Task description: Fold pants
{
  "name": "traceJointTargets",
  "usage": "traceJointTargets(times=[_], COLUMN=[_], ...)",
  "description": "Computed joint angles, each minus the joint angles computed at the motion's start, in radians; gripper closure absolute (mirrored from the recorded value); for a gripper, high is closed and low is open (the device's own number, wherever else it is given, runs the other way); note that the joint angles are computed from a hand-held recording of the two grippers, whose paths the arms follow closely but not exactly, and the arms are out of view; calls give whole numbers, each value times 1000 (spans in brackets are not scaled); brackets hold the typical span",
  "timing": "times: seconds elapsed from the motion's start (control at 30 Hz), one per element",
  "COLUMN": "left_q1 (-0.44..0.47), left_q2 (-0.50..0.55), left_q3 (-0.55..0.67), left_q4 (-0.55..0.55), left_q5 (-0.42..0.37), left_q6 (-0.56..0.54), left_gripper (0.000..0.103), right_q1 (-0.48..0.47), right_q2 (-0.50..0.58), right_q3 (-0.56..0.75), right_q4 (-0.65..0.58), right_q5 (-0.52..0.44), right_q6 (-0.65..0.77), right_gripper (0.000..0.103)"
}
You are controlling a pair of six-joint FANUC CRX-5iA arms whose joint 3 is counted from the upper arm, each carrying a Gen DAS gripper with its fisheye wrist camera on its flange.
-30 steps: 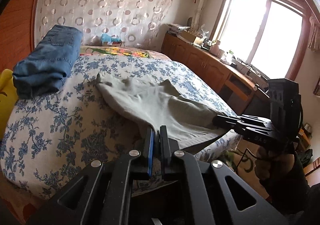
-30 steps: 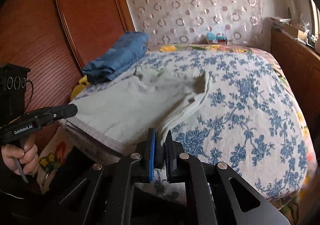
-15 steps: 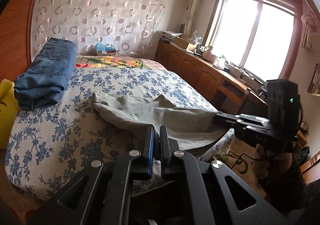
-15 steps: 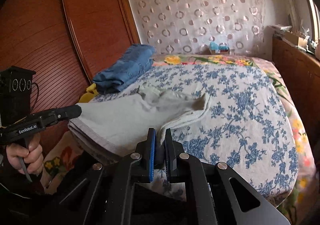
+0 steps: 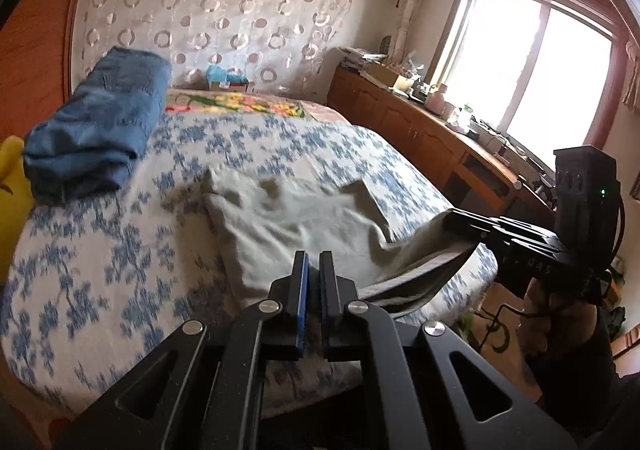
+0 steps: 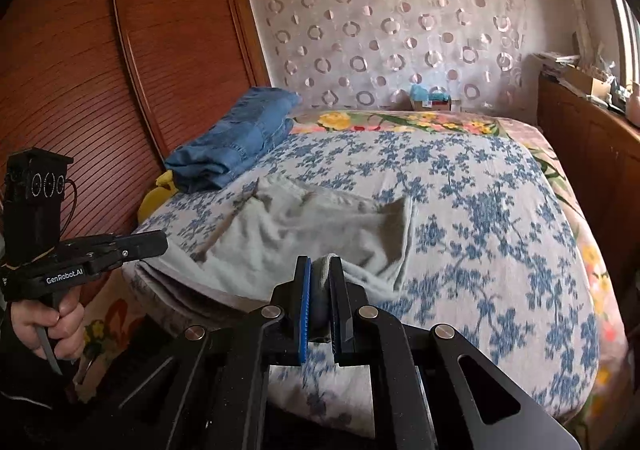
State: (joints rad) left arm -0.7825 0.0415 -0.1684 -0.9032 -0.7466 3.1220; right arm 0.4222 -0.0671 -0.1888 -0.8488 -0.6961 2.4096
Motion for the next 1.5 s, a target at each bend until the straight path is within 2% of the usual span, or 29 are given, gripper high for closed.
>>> traceJointTargets(times=[0.3,0.6,0.77,0.9,1.0,1.03,1.07,1.13,1.17,1.27,1.5], left_q1=[73,138,136,132,148,154,158,167,175,188,257], left_q2=[3,15,20,16,16,20,25,33,38,61,115], left_q3=[39,49,48,47,42,42,42,37,34,40,54], left_q4=[2,42,38,27,63,77,86,95,106,123,259], left_q5=[0,17,-10,-31,-26,-28,-27,-14,-1,11,98], left_q6=[-83,-138,-124,-110,-143,-154,-162,-167,-175,-190,-346], left_gripper=[97,98,98,98,98,92,80,68,64,64,64], right_q1=[80,145,194,241,258,257,252,240,233,194,132], right_q2=[105,225,303,357,393,402,411,411,406,393,354], right_q3=[102,200,271,289,297,305,321,324,321,331,309], right_q4=[123,263,399,582,687,689,676,651,641,535,408], right_q5=[97,129,141,208,216,204,176,162,164,145,74], right_q6=[-109,-248,-373,-535,-633,-641,-635,-625,-620,-526,-402], right_gripper=[95,96,97,97,97,96,92,76,73,72,70])
